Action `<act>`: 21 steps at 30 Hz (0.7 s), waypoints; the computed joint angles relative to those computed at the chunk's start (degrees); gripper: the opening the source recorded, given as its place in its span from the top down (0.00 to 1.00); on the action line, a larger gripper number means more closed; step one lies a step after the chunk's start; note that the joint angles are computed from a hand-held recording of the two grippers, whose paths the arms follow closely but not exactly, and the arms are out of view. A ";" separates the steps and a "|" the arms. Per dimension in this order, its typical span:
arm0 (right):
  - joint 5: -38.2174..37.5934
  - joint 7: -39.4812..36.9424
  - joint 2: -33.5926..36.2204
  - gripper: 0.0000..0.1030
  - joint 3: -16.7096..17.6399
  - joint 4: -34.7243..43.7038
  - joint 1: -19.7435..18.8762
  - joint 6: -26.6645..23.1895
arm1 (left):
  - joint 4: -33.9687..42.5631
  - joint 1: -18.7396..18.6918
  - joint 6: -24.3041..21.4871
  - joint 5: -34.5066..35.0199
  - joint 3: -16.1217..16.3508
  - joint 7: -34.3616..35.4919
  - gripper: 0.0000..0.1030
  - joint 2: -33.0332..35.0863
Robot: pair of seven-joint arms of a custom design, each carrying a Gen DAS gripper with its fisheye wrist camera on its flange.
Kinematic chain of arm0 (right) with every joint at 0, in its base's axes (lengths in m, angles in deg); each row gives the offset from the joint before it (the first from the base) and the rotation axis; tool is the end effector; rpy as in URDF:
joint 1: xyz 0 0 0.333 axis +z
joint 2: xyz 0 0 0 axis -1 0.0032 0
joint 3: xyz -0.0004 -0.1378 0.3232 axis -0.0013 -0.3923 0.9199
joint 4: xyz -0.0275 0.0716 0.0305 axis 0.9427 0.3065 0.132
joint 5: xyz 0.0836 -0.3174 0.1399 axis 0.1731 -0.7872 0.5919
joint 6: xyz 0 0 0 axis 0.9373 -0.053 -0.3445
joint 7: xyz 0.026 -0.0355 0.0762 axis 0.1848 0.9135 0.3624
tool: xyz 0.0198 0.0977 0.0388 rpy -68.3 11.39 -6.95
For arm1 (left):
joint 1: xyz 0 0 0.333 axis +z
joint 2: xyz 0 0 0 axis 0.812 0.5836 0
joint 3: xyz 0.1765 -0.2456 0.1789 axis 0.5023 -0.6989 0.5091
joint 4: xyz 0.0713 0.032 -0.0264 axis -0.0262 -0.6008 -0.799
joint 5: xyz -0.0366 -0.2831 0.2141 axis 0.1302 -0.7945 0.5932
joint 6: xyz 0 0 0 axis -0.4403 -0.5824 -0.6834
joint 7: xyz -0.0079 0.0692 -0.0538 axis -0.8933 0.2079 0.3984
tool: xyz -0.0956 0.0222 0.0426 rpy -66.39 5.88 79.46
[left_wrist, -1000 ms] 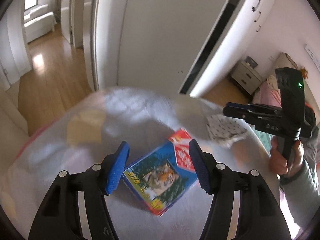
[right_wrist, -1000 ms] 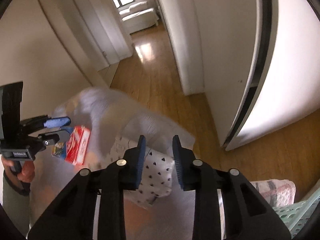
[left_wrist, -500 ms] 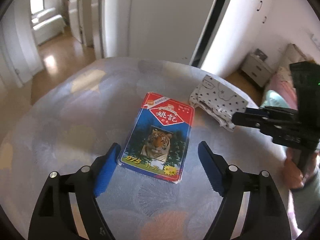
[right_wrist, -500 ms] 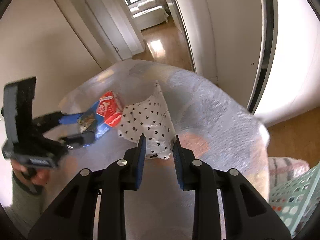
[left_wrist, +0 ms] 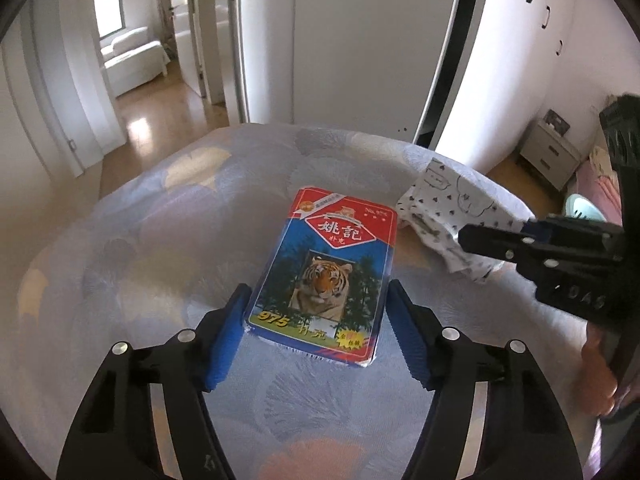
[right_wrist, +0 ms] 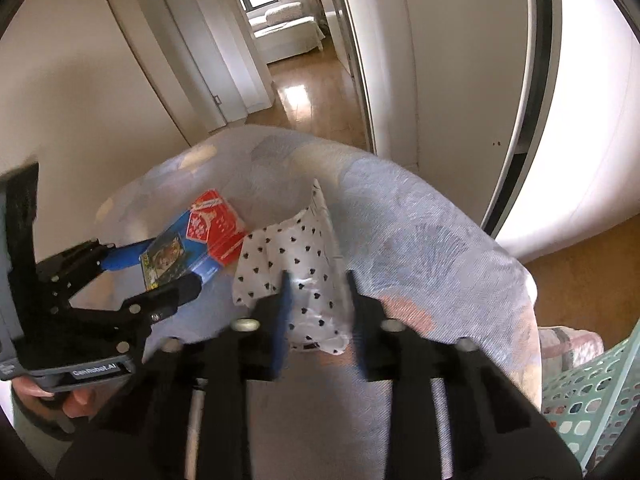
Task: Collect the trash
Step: 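Grasp the white polka-dot tissue with the right gripper while the left grasps the tiger-print pack, then carry the tissue and tiger-print pack over the teal basket and release both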
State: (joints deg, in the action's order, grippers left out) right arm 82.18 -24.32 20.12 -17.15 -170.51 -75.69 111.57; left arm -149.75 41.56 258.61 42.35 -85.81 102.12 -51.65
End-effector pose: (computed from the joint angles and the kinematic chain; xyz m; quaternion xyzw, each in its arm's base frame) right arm 0.4774 0.0851 0.4468 -0.6933 0.6358 -0.1344 0.3115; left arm 0.4798 -0.2984 0.4520 -0.5263 0.7885 -0.2827 0.1461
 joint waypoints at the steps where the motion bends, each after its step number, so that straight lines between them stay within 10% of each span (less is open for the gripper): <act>1: -1.99 1.68 -0.29 0.91 0.52 -0.88 -0.07 1.23 | -0.82 0.45 0.80 -1.38 -0.70 0.69 0.37 -0.60; 12: -2.65 5.58 -9.28 0.97 1.26 -10.27 1.84 7.43 | -5.64 -2.55 4.58 -3.78 -0.48 0.26 0.39 -5.93; 21: -7.91 15.48 -23.94 0.97 7.70 -21.81 -7.15 10.59 | -6.35 -8.93 7.83 -12.69 -1.30 6.80 0.39 -7.61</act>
State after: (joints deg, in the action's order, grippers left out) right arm 74.28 -8.84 -3.81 -9.45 -192.32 -82.84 122.16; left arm -156.10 32.63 266.44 29.66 -87.11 108.92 -59.27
